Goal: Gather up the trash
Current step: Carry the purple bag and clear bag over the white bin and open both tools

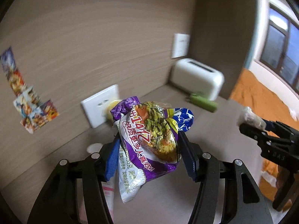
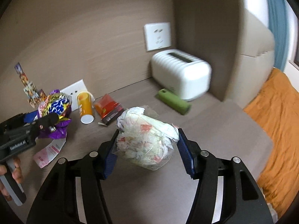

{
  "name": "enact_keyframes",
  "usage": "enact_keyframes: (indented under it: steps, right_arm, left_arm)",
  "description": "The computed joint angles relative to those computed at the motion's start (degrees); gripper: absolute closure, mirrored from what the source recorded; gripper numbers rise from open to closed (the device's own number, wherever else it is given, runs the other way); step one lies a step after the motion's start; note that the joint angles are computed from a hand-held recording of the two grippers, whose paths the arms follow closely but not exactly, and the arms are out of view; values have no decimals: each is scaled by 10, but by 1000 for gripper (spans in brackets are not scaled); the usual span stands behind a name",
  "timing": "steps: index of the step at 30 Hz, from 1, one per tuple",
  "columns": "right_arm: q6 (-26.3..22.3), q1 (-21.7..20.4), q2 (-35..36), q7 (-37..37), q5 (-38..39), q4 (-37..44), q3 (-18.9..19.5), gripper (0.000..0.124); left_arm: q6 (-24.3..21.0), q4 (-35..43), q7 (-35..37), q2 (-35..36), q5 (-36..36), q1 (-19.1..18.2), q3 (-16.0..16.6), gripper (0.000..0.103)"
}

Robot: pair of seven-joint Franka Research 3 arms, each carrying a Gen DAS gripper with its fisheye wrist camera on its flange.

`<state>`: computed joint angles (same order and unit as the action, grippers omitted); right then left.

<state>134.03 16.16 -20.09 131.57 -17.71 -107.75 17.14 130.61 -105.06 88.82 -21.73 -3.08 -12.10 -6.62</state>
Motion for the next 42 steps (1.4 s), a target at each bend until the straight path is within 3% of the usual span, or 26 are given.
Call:
enact_keyframes:
  steps: [9,22,33,42]
  right_arm:
    - [-56,-39,-145,47,10,-90,21,64]
    - [-198,-99,-347,82,62,-180,48,64]
    - [-297,-119,-455,106,117,-246,54,64]
    - [-309,-110,-513,131,161,-327,50,64]
  left_arm:
    - [-11,-17,53,-30,-35,-66,-22,45]
    - [-28,-30,133,-30,-102,-165,-58,45]
    - [-52,-50,174,-5,-118,-211,-90,45]
    - [-58,-77,183,29,-116,-229,-111,45]
